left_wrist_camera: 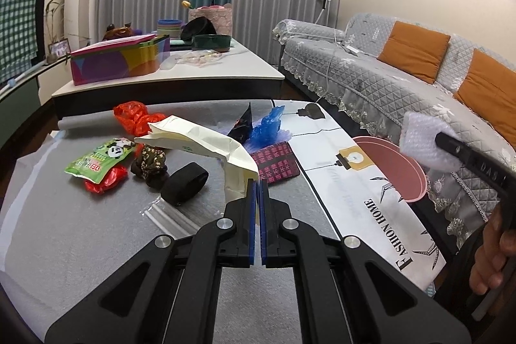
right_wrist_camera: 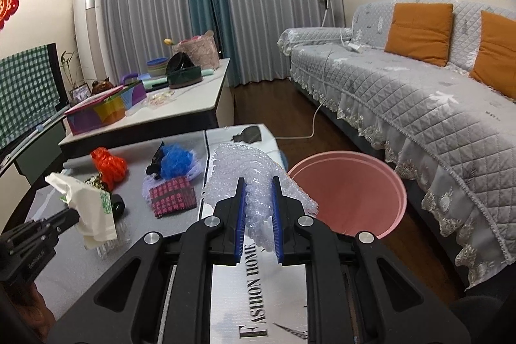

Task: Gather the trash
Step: 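Carry the bubble-wrap net in the right gripper over the pink bin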

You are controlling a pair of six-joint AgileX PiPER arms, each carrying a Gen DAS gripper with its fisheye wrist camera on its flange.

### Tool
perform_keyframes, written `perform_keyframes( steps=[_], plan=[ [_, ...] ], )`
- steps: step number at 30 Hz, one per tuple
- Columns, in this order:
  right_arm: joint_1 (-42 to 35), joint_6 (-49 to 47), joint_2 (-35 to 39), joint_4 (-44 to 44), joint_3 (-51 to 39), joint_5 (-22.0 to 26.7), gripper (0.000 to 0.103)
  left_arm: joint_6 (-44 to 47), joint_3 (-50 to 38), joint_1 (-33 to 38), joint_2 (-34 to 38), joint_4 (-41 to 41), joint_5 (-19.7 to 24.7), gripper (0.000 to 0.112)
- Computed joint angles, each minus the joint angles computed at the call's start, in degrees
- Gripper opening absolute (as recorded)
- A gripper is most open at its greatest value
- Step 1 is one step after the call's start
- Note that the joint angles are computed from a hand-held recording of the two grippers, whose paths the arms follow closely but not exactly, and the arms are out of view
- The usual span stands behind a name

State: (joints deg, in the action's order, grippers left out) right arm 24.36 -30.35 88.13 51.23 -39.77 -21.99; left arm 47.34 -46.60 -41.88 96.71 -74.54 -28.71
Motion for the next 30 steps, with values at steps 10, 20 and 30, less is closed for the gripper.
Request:
perform_keyframes(
  steps=[10, 20, 30],
  plan=[
    [-6.7, -2.7, -2.8, -0.7, -2.3, 6.4, 0.015, 8.4, -3.9, -3.5, 0.7, -6.4, -1.4, 0.002],
    [-17.4, 13.8, -0.7, -22.3, -7.7, 12.1, 0.015, 17.7, -12.2, -4.7, 5.2, -13.4, -0.3, 0.002],
    [-26.2, 30.8, 7.1, -43.3, -15.0, 12.0, 0.015, 30.6, -24.9, -5.6, 12.2, -22.1, 1.2, 0.002]
  ],
)
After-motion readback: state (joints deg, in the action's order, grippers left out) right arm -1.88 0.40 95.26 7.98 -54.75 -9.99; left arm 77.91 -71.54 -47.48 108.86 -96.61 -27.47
